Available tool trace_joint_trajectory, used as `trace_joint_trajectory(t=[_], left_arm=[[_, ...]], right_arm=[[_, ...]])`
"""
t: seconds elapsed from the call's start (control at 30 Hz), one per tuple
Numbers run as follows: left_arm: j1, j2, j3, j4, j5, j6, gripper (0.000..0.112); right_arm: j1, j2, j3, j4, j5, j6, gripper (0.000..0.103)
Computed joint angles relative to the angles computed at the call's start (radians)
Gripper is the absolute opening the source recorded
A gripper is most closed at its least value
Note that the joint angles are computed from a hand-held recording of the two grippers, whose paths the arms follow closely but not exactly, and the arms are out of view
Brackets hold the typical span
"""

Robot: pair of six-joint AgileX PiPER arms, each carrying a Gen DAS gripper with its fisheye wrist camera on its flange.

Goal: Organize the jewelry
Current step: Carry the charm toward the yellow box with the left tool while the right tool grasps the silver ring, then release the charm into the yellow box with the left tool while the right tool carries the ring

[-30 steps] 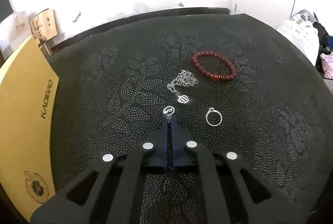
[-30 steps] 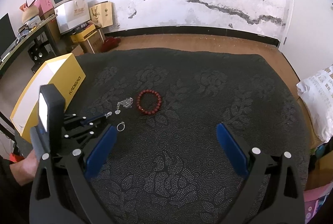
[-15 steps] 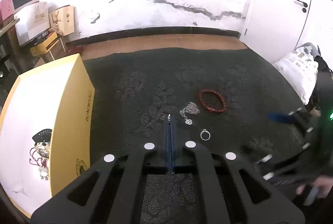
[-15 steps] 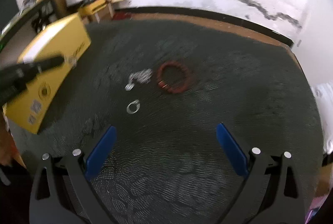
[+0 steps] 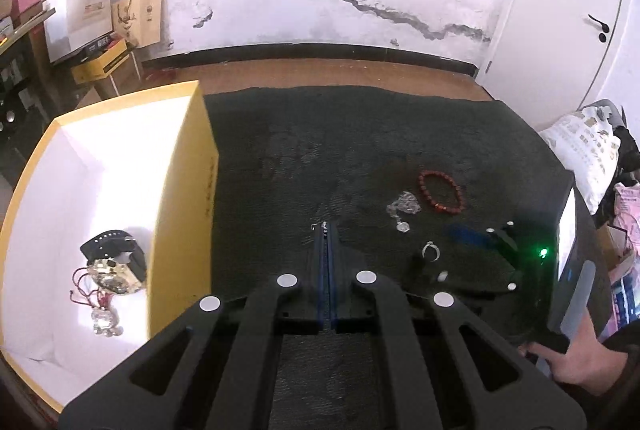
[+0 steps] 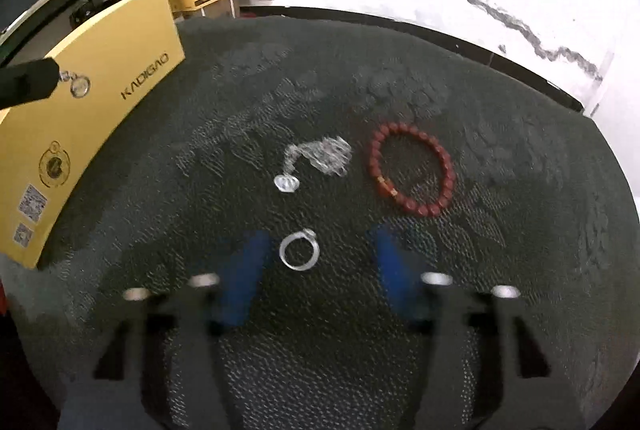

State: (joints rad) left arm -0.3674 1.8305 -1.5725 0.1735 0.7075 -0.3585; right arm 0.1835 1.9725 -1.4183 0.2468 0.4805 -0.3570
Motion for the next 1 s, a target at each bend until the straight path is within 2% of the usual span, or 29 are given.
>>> trace_joint_trajectory(t=[0.03, 0.13, 0.33, 0.6, 0.7, 0.83, 1.0], left_arm=[[0.005, -0.005, 0.008, -0.006, -0.001, 0.008, 0.001], [0.017, -0.018, 0.018, -0.022, 0.002, 0.032, 0.001], [0.032, -0.048, 0.036, -0.019, 0.011, 0.034, 0.001], [0.062, -0.113, 0.021, 0.008, 0.051, 0.009, 0.001], [0.084, -0.172, 0.031, 0.042, 0.054, -0.013, 0.001], [0.121, -0.238, 0.065, 0.108, 0.062, -0.055, 0.001], [0.212, -0.257, 0.121, 0.110, 0.064, -0.061, 0.001]], right_arm=[[0.006, 0.001, -0.006, -0.001, 0.005, 0.001, 0.019], [0.037, -0.002, -0.004, -0.110, -0.007, 0.100, 0.018], [0.025, -0.007, -0.029, -0.076, 0.045, 0.128, 0.018], [0.033, -0.133, -0.019, -0.026, 0.094, 0.117, 0.018], [0.043, -0.174, -0.013, -0.015, 0.110, 0.119, 0.018], [0.076, -0.208, -0.009, -0.035, 0.121, 0.150, 0.018], [0.124, -0.220, -0.026, -0.067, 0.136, 0.199, 0.018]])
